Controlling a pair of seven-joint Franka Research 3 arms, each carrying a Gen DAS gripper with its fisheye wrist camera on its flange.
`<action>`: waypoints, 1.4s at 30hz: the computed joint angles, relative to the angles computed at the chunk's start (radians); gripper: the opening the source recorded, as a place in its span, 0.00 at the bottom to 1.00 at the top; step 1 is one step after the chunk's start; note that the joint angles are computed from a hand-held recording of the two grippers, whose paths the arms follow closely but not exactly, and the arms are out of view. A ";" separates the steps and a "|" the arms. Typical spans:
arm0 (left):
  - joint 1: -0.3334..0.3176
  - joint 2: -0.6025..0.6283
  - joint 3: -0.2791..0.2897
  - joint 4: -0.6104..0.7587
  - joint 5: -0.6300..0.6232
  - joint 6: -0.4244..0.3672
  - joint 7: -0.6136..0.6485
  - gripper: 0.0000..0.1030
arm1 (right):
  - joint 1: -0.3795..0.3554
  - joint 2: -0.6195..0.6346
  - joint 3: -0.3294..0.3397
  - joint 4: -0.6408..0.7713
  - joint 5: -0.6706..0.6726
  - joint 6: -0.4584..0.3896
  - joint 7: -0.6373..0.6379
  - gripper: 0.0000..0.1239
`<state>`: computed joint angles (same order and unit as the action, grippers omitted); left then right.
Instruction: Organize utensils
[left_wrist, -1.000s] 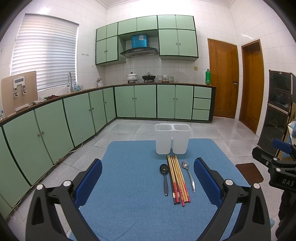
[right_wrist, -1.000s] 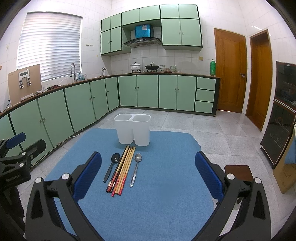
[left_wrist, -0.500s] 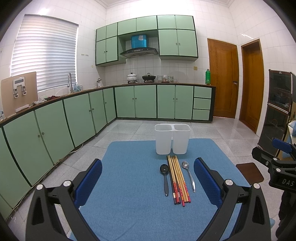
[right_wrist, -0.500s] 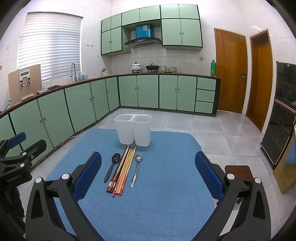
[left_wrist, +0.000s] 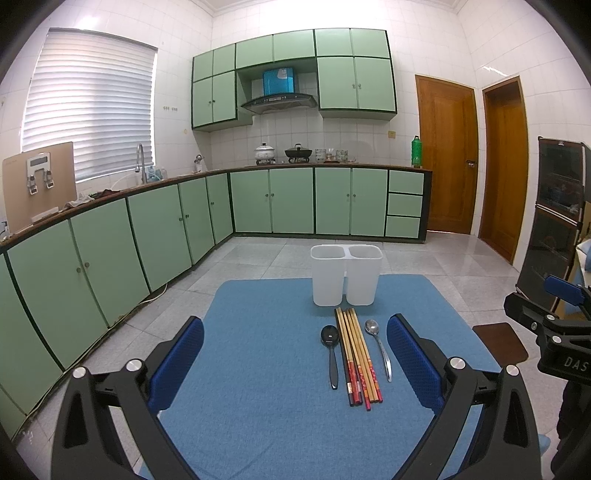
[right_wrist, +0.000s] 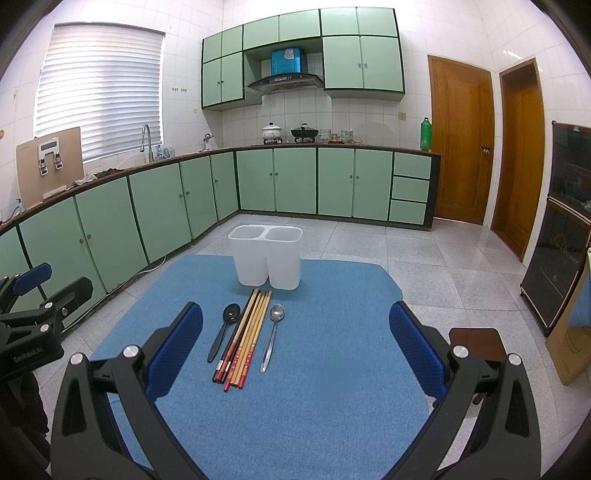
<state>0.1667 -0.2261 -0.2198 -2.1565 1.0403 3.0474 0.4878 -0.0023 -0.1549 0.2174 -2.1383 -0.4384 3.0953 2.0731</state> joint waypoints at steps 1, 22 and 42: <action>0.001 -0.001 0.000 -0.001 0.001 0.001 -0.001 0.94 | 0.001 0.000 -0.001 0.000 0.001 0.000 -0.002 0.79; -0.020 0.014 0.013 0.011 -0.030 -0.021 0.030 0.94 | 0.012 0.029 -0.007 0.020 -0.077 -0.007 0.076 0.79; -0.124 0.288 0.108 0.233 -0.168 -0.127 0.211 0.94 | 0.195 0.307 -0.157 0.287 0.152 -0.184 -0.217 0.79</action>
